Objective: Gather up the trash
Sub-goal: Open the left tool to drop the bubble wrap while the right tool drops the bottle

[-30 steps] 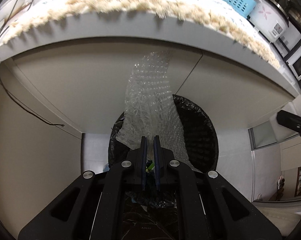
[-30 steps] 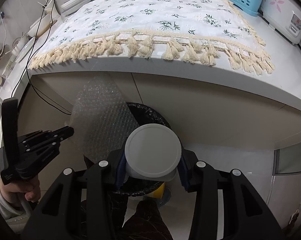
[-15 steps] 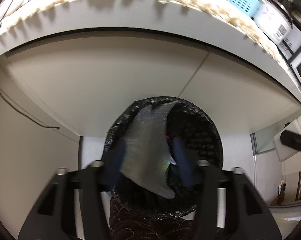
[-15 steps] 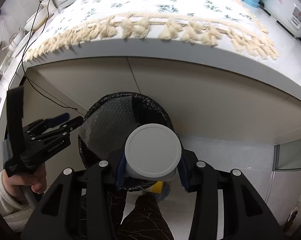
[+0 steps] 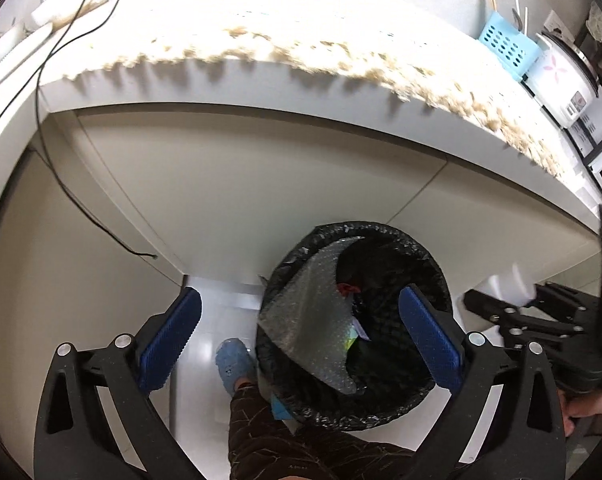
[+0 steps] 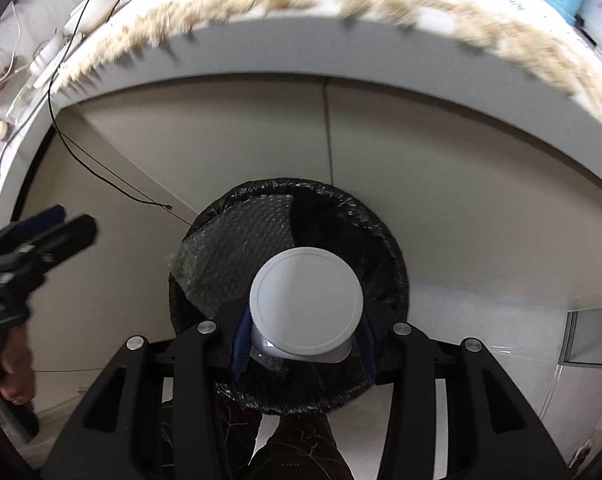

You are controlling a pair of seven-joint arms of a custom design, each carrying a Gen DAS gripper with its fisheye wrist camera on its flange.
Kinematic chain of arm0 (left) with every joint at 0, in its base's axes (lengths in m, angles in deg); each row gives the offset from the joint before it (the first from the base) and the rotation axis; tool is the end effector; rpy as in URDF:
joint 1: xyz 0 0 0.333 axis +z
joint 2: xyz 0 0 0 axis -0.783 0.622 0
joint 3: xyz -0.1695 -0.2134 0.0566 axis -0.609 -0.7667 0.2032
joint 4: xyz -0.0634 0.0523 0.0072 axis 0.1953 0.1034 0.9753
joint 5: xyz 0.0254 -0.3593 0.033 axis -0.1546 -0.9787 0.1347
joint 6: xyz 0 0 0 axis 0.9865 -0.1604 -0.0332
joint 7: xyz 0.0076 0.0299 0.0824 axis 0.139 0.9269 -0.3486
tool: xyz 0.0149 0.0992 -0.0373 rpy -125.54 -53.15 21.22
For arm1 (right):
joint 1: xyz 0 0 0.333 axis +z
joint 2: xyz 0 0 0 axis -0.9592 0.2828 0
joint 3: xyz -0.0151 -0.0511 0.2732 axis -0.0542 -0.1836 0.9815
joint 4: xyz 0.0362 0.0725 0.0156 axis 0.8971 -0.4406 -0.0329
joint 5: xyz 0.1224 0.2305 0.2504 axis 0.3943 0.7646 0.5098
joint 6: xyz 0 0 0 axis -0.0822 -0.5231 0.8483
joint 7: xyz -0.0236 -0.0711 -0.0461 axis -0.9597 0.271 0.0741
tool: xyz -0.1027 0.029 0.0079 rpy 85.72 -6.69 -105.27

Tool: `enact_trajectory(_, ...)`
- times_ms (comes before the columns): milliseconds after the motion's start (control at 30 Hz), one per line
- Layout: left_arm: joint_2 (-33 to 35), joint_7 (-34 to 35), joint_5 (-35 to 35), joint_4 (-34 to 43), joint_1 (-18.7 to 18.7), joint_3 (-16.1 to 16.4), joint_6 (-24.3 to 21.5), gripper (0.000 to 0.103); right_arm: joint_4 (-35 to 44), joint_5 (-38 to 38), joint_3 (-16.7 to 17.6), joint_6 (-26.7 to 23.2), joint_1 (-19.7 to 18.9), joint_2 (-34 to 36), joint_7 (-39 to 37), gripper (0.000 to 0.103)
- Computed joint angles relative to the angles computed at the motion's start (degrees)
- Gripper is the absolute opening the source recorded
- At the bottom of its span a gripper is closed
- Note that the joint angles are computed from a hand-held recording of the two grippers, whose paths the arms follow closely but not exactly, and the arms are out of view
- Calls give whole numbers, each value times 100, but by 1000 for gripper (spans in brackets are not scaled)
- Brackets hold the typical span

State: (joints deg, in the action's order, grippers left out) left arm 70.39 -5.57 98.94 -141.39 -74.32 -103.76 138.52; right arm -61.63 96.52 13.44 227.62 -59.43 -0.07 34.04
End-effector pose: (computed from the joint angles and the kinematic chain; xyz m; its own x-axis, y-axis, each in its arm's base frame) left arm 0.3967 -0.3491 0.5445 0.2468 -0.9543 0.1687 -0.8512 -0.2967 -0.4330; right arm 0.4737 0.1489 0.4518 0.4441 -0.8935 -0.0666 -0.8179 -0.3740 -0.4372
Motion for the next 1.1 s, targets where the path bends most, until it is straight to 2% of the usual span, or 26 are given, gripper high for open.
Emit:
enact_trajectory(400,-29,341,-446,-72,100,133,-216,97,392,-178,142,143,217,694,211,42)
enact_trajectory(500,-52,454,-473,-102,126,148,-234,97,459,-251,147,137,250,770,290,50)
enact_trajectory(600,59,543,-493,-14,158,168,-222,97,511,-337,126,162,234,799,513,68)
enact_trajectory(667,149,600,-528,70,185,190,-218,97,530,-421,108,167,213,768,656,74)
enact_trajectory(800,324,763,-645,245,211,219,-237,97,712,-393,33,-146,121,654,926,86)
enact_trajectory(933,509,893,-700,607,208,210,-373,97,782,-732,28,-221,-16,440,1320,93)
enact_trajectory(1100,793,998,-655,1571,151,173,-1072,97,1015,-1147,56,-686,-150,24,1674,94)
